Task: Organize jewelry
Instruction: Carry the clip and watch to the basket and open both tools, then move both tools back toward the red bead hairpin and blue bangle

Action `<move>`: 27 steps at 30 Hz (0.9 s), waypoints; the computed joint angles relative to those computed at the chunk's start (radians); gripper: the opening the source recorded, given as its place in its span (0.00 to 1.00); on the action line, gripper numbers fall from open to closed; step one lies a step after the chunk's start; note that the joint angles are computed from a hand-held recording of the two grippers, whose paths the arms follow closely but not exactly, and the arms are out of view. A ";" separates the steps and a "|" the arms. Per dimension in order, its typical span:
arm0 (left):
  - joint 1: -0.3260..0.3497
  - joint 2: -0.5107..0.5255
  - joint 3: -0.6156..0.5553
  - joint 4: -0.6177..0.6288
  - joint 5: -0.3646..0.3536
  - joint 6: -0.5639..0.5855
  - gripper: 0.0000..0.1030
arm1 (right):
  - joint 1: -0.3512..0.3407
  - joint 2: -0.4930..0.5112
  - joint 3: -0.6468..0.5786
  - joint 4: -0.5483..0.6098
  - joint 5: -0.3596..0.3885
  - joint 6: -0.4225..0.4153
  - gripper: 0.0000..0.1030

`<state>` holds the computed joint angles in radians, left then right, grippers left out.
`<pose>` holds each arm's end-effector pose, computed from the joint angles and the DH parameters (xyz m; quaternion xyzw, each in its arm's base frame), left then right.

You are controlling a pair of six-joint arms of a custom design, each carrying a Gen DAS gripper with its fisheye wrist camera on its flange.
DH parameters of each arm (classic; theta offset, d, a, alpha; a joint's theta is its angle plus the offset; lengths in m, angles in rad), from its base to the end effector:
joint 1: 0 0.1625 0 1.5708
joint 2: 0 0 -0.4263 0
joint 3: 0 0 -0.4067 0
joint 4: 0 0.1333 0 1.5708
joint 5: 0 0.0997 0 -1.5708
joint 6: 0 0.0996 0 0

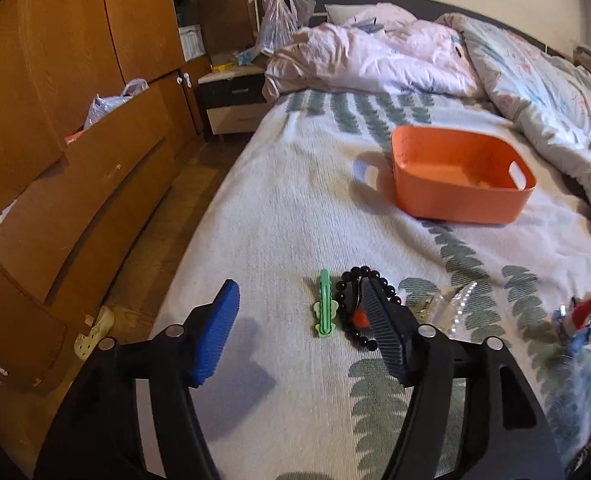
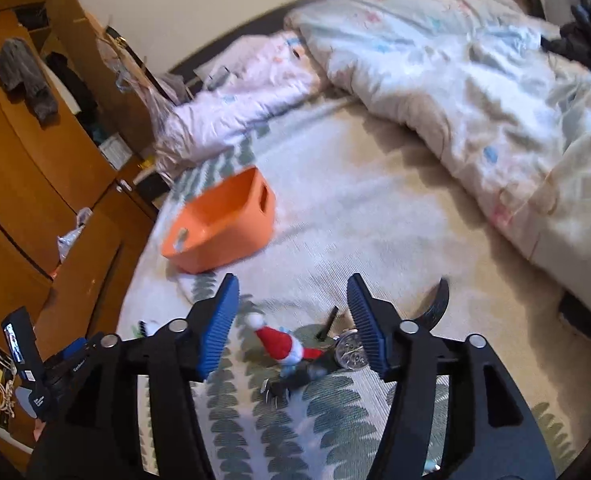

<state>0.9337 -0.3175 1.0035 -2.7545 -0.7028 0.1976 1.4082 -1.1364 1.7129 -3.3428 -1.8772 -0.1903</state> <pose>-0.3303 -0.7981 0.0290 0.2618 0.8458 -0.3069 0.3490 -0.0026 -0.6535 0.3855 -0.0746 -0.8180 0.5254 0.2218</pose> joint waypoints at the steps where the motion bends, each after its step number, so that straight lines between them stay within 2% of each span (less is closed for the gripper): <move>1: -0.007 -0.024 0.030 -0.015 0.000 0.000 0.64 | 0.006 -0.016 0.020 -0.016 0.008 -0.002 0.66; 4: -0.022 -0.085 0.107 -0.044 -0.013 -0.010 0.68 | 0.023 -0.073 0.098 -0.074 0.045 -0.014 0.75; 11: -0.069 -0.246 0.380 -0.181 -0.025 0.001 0.79 | 0.055 -0.182 0.280 -0.233 0.043 -0.056 0.92; 12: -0.072 -0.266 0.417 -0.195 -0.030 -0.006 0.82 | 0.053 -0.190 0.303 -0.252 0.045 -0.056 0.93; 16: -0.080 -0.338 0.560 -0.210 -0.059 -0.054 0.85 | 0.037 -0.216 0.411 -0.309 0.026 -0.053 0.96; 22: -0.080 -0.399 0.732 -0.264 -0.041 -0.111 0.86 | 0.003 -0.219 0.550 -0.412 -0.009 -0.039 0.96; 27: -0.067 -0.423 0.781 -0.209 -0.057 -0.183 0.88 | -0.028 -0.214 0.595 -0.426 -0.052 0.013 0.96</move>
